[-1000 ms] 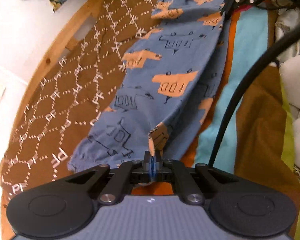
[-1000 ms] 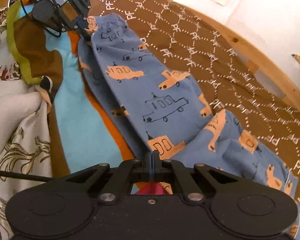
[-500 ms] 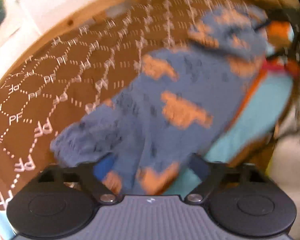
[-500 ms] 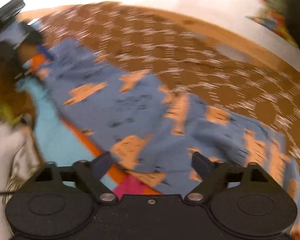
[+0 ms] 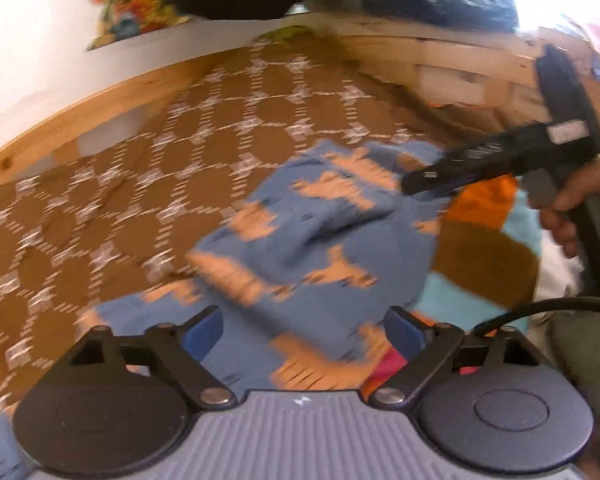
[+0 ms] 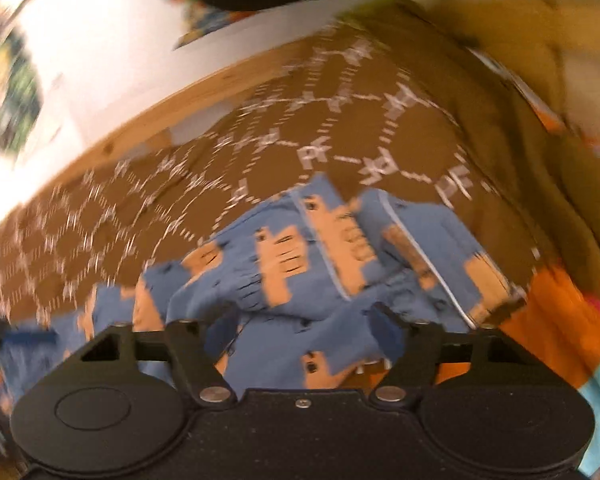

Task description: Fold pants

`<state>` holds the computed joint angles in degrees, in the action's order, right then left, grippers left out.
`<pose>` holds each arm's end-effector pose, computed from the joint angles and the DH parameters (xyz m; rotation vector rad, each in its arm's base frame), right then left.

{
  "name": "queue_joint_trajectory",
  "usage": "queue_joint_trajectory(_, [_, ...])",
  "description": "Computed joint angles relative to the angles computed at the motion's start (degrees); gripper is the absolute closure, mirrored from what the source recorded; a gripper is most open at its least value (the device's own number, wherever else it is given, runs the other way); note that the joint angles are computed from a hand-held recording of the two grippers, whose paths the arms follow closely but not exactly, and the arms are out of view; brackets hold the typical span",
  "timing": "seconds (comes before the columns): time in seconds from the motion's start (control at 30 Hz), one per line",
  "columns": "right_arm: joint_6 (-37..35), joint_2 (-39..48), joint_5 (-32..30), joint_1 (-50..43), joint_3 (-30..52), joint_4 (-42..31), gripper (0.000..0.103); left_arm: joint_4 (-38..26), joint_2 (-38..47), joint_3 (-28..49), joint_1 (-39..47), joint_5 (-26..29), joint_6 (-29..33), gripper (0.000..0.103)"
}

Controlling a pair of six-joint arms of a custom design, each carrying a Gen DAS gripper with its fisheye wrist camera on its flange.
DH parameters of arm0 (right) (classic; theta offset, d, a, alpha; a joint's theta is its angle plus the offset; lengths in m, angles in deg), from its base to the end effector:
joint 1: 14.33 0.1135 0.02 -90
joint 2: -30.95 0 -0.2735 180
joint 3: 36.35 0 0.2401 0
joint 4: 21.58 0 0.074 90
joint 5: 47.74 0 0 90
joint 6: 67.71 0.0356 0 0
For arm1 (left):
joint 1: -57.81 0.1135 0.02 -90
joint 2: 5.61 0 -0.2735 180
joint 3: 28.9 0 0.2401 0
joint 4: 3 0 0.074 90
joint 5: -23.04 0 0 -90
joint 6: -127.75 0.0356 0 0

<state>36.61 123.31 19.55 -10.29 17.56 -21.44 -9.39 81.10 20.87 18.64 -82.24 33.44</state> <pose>0.3014 0.0351 0.1712 -0.0163 2.2493 0.6168 0.2191 -0.1664 0.1679 0.5599 2.2262 -0.0806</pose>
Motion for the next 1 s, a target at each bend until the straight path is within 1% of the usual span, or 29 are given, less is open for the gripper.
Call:
queue_joint_trajectory(0.07, [2.8,1.7,-0.6,-1.2,0.7,1.8,0.042,0.7,5.0,3.4,-2.3,-1.1,1.8,0.022])
queue_joint_trajectory(0.1, [3.3,2.4,-0.6,-1.7,1.1,3.1,0.044,0.1,7.5,5.5,-3.4,-2.4,2.2,0.025])
queue_joint_trajectory(0.13, [3.3,3.2,0.0,-1.7,1.3,4.5,0.046,-0.8,10.0,7.6,-4.1,-3.6,1.8,0.029])
queue_joint_trajectory(0.17, [2.6,3.8,0.8,-1.5,1.7,5.5,0.048,-2.6,12.3,10.0,-4.5,-4.4,0.8,0.034])
queue_joint_trajectory(0.2, [1.5,4.4,2.2,-1.1,1.8,7.1,0.051,-4.4,14.2,12.0,-4.6,-4.8,-0.2,0.036])
queue_joint_trajectory(0.23, [0.1,5.1,3.9,-0.6,2.1,8.1,0.052,-5.4,15.1,13.0,-4.5,-4.7,-0.8,0.038])
queue_joint_trajectory(0.3, [-2.7,6.8,5.4,-0.1,3.5,8.2,0.057,-6.1,16.6,14.2,-4.5,-4.9,-1.7,0.041])
queue_joint_trajectory(0.37, [-4.0,8.7,5.5,0.2,5.5,6.5,0.059,-7.3,17.6,15.0,-4.5,-4.8,-2.7,0.055])
queue_joint_trajectory(0.4, [-4.9,9.8,5.4,0.3,6.4,5.5,0.059,-8.4,18.3,15.8,-4.5,-4.6,-3.2,0.059])
queue_joint_trajectory(0.47, [-6.6,10.9,6.3,0.8,7.2,4.6,0.059,-10.2,19.2,16.8,-4.3,-3.6,-3.1,0.071])
queue_joint_trajectory(0.5, [-7.3,11.1,6.7,1.1,7.1,4.7,0.06,-10.9,19.6,17.3,-4.4,-3.6,-3.1,0.075])
queue_joint_trajectory(0.53, [-7.7,11.4,7.2,1.3,7.3,4.8,0.062,-11.3,20.1,17.6,-4.5,-3.7,-3.1,0.083])
queue_joint_trajectory(0.57, [-8.2,11.4,7.5,1.5,7.2,5.1,0.075,-11.4,20.3,17.6,-4.7,-4.1,-3.2,0.089])
queue_joint_trajectory(0.6, [-8.6,11.4,8.6,1.8,7.0,5.8,0.091,-11.5,20.4,17.6,-4.9,-4.5,-3.5,0.093])
queue_joint_trajectory(0.63, [-9.2,11.2,9.3,2.0,6.4,6.6,0.091,-11.7,20.4,17.7,-4.9,-4.8,-3.8,0.099])
queue_joint_trajectory(0.7, [-9.7,10.2,9.7,2.3,4.9,8.8,0.093,-11.4,19.8,17.2,-4.6,-4.8,-4.7,0.102])
queue_joint_trajectory(0.83, [-12.4,6.2,12.9,3.8,0.8,14.7,0.095,-10.9,17.5,15.7,-3.9,-4.4,-6.7,0.103])
queue_joint_trajectory(0.93, [-14.7,1.0,14.9,3.9,-1.5,15.4,0.095,-9.8,14.6,14.1,-3.6,-3.1,-7.1,0.103])
queue_joint_trajectory(1.0, [-18.0,-2.8,17.2,3.9,-2.5,12.7,0.095,-9.4,12.9,13.2,-3.4,-1.3,-6.9,0.103])
